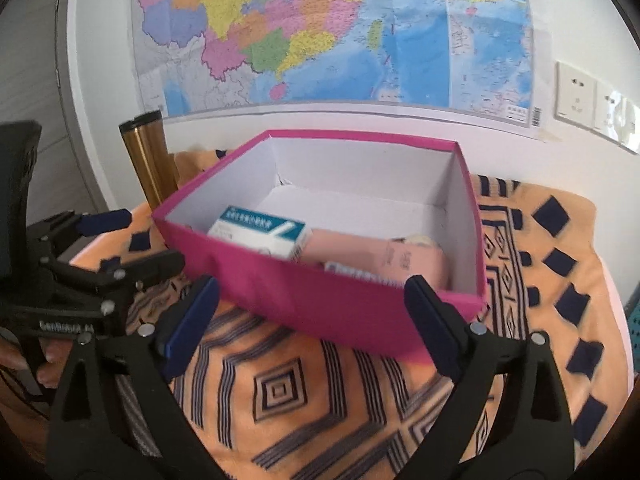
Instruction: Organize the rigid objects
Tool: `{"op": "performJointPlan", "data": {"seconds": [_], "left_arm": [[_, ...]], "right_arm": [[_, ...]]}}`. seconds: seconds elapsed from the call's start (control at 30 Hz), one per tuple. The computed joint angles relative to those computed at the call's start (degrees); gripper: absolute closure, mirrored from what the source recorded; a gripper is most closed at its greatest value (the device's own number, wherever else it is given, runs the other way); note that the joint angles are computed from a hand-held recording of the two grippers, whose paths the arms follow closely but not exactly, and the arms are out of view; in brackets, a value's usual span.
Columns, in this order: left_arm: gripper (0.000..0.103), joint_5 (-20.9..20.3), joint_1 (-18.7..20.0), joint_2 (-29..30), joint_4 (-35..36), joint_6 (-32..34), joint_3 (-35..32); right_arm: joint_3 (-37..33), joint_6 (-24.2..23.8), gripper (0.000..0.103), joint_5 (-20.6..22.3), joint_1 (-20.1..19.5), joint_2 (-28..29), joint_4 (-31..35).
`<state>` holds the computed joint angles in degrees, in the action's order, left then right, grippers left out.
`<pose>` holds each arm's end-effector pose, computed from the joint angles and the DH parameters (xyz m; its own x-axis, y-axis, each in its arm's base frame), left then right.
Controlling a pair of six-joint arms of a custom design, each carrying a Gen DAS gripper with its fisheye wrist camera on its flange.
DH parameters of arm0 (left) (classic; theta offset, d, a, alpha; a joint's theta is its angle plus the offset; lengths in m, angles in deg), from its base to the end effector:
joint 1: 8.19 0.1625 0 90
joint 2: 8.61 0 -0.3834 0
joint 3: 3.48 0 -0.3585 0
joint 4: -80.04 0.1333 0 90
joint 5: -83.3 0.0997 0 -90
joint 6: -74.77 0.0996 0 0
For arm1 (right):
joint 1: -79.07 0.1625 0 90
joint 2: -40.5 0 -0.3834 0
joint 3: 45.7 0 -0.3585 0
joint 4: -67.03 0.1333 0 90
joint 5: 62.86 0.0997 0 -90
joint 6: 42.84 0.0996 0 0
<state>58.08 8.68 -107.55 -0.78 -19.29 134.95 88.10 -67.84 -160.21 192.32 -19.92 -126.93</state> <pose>-0.1754 -0.2866 0.2104 -0.6677 -0.2340 -0.7067 0.4804 0.5898 -0.6491 0.2797 -0.3456 0.1181 -0.7055 -0.6349 0.3148 -0.7040 0.5767 -0.4145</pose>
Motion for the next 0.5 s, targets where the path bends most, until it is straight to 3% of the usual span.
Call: {"op": "performJointPlan", "data": {"seconds": [0.37,0.5], "left_arm": [[0.001,-4.94,-2.33,1.16,3.13,-7.40,2.08],[0.000,-5.42,0.81,3.23,-2.07,-4.05,2.59]], "right_arm": [[4.44,2.83,0.006,-3.03,0.92,1.71,-4.32],[5.02,3.30,0.006,-3.35,0.51,1.66,-4.17]]}}
